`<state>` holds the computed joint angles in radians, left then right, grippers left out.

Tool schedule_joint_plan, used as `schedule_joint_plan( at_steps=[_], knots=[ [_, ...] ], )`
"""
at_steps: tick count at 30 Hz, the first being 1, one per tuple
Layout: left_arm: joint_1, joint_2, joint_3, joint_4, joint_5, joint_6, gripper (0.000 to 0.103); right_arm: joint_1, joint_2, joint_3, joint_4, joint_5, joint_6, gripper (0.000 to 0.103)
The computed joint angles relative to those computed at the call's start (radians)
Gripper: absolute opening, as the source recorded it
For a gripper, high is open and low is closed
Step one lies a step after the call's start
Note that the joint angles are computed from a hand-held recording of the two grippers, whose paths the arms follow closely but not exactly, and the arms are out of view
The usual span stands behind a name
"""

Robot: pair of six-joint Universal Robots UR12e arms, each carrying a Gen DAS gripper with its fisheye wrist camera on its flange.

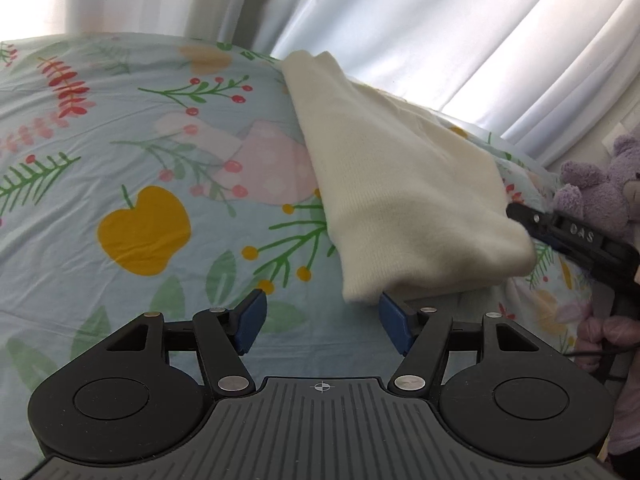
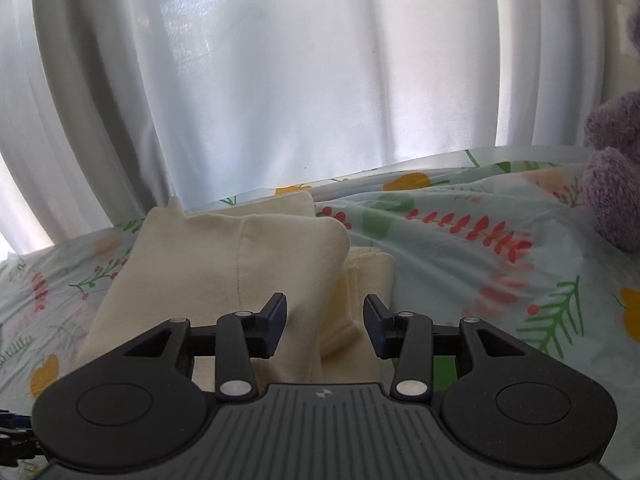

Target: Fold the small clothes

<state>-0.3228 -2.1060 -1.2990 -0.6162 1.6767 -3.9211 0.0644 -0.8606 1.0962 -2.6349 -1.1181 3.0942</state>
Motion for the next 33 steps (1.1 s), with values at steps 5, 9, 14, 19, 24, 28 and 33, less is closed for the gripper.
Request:
schedule_joint_plan(
  at_steps=[5, 9, 14, 19, 24, 28, 33],
  knots=[
    [0.006, 0.013, -0.003, 0.017, 0.014, -0.007, 0.069, -0.039, -0.042, 0.05, 0.133, 0.178, 0.088, 0.043],
    [0.009, -0.007, 0.037, 0.007, -0.006, 0.002, 0.069, -0.049, -0.031, 0.039, 0.222, 0.271, 0.157, 0.048],
    [0.006, -0.045, 0.102, -0.031, -0.011, 0.037, 0.07, -0.043, -0.015, 0.039, 0.156, 0.288, 0.261, 0.02],
    [0.006, -0.073, 0.138, -0.019, -0.013, 0.065, 0.07, -0.071, 0.006, 0.076, -0.037, 0.449, 0.479, 0.013],
    [0.009, -0.108, 0.185, -0.13, 0.007, 0.093, 0.074, -0.021, -0.041, 0.101, 0.053, 0.098, 0.088, 0.014],
    [0.017, -0.086, 0.156, -0.115, -0.023, 0.074, 0.072, -0.022, -0.055, 0.084, 0.081, 0.091, 0.024, 0.023],
    [0.016, -0.084, 0.17, -0.07, 0.051, 0.078, 0.072, -0.004, -0.038, 0.053, -0.074, 0.029, -0.02, 0.036]
  ],
)
